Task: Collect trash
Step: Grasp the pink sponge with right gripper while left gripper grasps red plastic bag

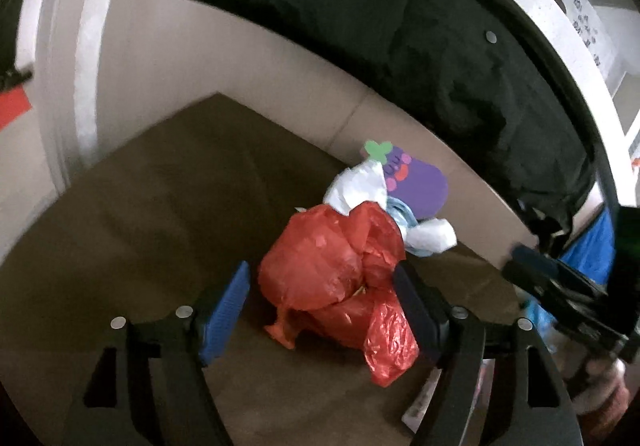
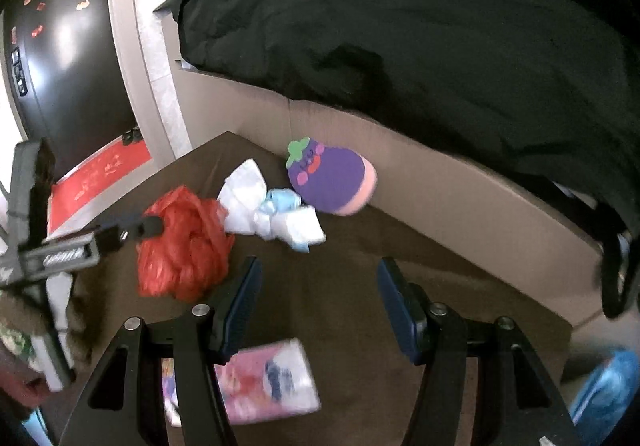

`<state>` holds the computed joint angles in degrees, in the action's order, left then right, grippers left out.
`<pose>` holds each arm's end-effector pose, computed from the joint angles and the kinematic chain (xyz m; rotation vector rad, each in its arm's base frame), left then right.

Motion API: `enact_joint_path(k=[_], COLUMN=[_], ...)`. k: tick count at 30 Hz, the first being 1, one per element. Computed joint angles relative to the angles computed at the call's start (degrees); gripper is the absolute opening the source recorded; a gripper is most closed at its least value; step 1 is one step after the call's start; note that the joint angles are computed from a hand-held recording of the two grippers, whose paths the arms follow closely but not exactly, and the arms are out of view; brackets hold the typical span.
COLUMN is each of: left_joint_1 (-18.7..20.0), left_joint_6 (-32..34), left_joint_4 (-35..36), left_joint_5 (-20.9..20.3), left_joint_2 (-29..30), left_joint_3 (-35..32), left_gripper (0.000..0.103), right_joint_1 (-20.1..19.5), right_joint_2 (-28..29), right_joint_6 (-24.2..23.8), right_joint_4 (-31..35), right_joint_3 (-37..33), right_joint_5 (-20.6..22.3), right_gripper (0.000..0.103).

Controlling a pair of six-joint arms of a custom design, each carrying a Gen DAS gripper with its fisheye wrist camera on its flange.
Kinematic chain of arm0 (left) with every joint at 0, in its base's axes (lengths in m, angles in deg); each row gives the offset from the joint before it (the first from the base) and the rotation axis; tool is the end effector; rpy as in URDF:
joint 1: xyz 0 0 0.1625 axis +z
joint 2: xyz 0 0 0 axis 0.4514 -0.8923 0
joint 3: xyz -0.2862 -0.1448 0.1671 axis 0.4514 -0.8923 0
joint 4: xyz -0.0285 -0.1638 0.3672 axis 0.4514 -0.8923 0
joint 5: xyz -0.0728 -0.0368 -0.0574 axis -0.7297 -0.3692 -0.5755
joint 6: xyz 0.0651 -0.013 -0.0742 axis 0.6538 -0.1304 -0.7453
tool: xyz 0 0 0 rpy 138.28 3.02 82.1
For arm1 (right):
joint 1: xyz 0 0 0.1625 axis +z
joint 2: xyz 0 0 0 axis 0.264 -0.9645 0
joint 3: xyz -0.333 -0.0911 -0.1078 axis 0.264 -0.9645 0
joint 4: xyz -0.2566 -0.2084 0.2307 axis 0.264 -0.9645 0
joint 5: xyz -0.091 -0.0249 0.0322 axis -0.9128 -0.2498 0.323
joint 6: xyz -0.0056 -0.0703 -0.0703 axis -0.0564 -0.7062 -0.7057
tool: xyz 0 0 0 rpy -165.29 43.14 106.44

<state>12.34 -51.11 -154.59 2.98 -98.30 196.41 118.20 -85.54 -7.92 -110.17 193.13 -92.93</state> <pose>-0.0908 -0.3048 0.2595 0.5056 2.8291 -0.8556 0.3009 -0.2361 0.1185 0.5878 -2.2633 0.8523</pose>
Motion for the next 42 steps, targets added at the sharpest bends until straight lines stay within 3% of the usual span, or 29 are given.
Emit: enact_joint_path(k=[3, 6, 10, 11, 12, 13, 18, 24, 27, 31, 34, 37, 42], left_joint_1=[2.5, 2.6, 1.8, 0.7, -0.3, -1.5, -7.1, -5.2, -4.4, -5.2, -6.8, -8.2, -5.7], left_joint_6=[-0.3, -0.8, 0.6, 0.5, 0.9, 0.9, -0.4, -0.4, -0.3, -1.0, -1.2, -1.7, -1.1], left_joint_4=[-0.8, -0.8, -0.9, -0.5, -0.1, 0.6, 4.4, 4.2, 3.6, 3.6, 3.3, 4.4, 2.8], left_joint_5=[-4.4, -5.4, -6.1, -5.0, -3.4, -1.9, 9.2, 10.6, 10.8, 12.0, 14.8, 18.2, 16.2], left_joint_2=[1.9, 1.8, -0.1, -1.1, -2.4, -3.8, -11.3, -9.8, -9.0, -9.4, -11.8, -13.7, -11.9], left_joint_3=[-1.0, -1.0, -0.6, -0.3, -0.1, 0.2, 1.4, 0.7, 0.7, 1.2, 2.3, 2.8, 2.0], left_gripper=[0.074, 0.073, 0.053, 0.048, 0.030, 0.029, 0.028, 0.028, 0.029, 0.043, 0.054, 0.060, 0.060], right_joint_1=[-1.7, -3.3, -4.8, -5.2, -5.7, -6.3, -9.4, -10.8, -9.4, -8.2, -5.5, -5.4, -9.9], right_joint_2=[2.8, 6.7, 11.5, 12.4, 13.3, 13.9, 15.2, 15.5, 12.7, 7.7, 9.1, 11.8, 13.9], right_joint_6=[-3.0, -6.6, -10.2, -10.8, -11.2, -11.5, -11.4, -11.0, -12.4, -11.8, -12.2, -14.2, -13.7], right_joint_4=[-2.9, -6.7, -11.2, -12.1, -13.0, -13.7, -14.5, -11.9, -8.7, -1.2, -2.6, -7.1, -8.5], right_joint_3=[-1.8, -4.5, -8.0, -8.7, -9.4, -10.0, -12.1, -13.1, -10.9, -8.6, -9.5, -11.3, -14.2], right_joint_5=[0.9, 1.1, -0.6, -1.1, -1.6, -1.7, -0.3, 2.2, 6.4, 13.4, 8.6, 4.6, 5.7], right_gripper=[0.057, 0.057, 0.057, 0.057, 0.057, 0.057, 0.057, 0.059, 0.064, 0.062, 0.062, 0.063, 0.063])
